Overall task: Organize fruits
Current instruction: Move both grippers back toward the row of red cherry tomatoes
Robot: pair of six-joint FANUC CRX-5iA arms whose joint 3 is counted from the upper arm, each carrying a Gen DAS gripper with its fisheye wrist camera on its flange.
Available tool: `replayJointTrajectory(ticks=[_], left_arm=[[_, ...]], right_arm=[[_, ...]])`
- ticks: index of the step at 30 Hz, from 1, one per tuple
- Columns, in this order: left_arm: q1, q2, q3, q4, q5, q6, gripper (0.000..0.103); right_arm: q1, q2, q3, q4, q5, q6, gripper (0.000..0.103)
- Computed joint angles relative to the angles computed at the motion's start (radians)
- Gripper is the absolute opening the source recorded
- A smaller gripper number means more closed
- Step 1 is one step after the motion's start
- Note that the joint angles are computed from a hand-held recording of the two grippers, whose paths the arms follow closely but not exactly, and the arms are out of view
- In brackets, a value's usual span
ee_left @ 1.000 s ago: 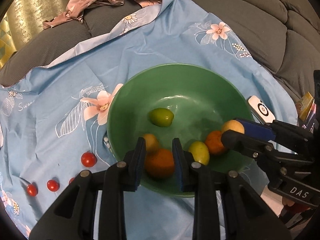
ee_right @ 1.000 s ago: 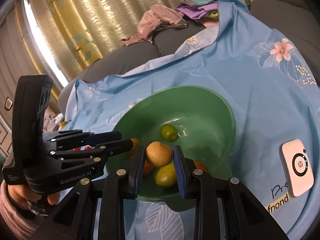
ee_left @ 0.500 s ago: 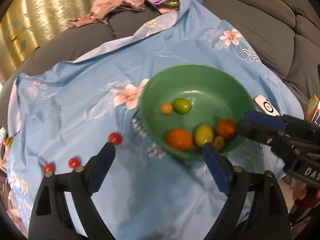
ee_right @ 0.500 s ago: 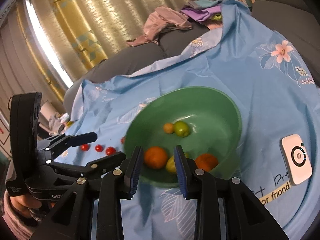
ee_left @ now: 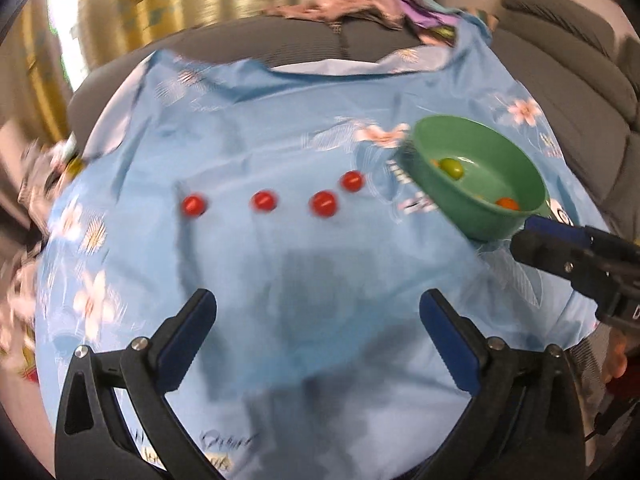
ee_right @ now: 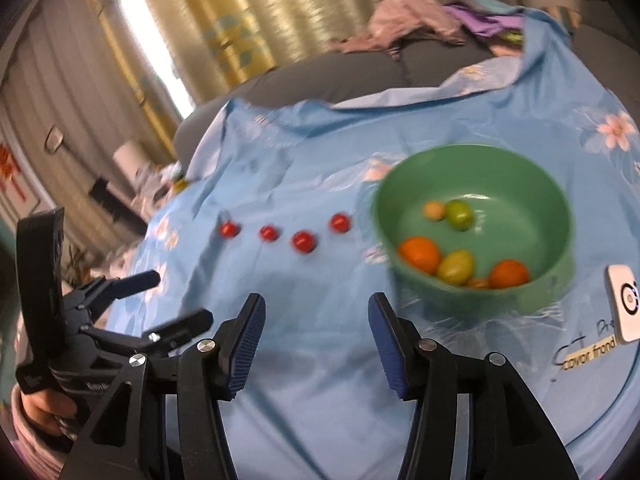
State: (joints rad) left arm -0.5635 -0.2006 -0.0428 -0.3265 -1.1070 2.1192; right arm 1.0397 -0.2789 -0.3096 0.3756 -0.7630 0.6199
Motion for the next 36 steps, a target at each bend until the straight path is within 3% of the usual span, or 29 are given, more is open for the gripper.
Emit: replayJointTrajectory(ticks=[11, 24, 36], left_arm=[[0.069, -0.196, -0.154, 0.023, -0.024, 0.079, 0.102], [0.115, -0.248, -0.205, 0.081, 0.015, 0.001, 0.102], [0.192, -0.243, -0.234, 0.172, 0.084, -0.109, 0.102]], right_arm=[[0.124, 0.052, 0.048, 0.043, -0.046, 0.015, 0.054], [0.156, 0.101, 0.09, 0.062, -0.067, 0.019, 0.054], [0.116, 0.161, 0.136, 0.015, -0.072, 0.054, 0.054]])
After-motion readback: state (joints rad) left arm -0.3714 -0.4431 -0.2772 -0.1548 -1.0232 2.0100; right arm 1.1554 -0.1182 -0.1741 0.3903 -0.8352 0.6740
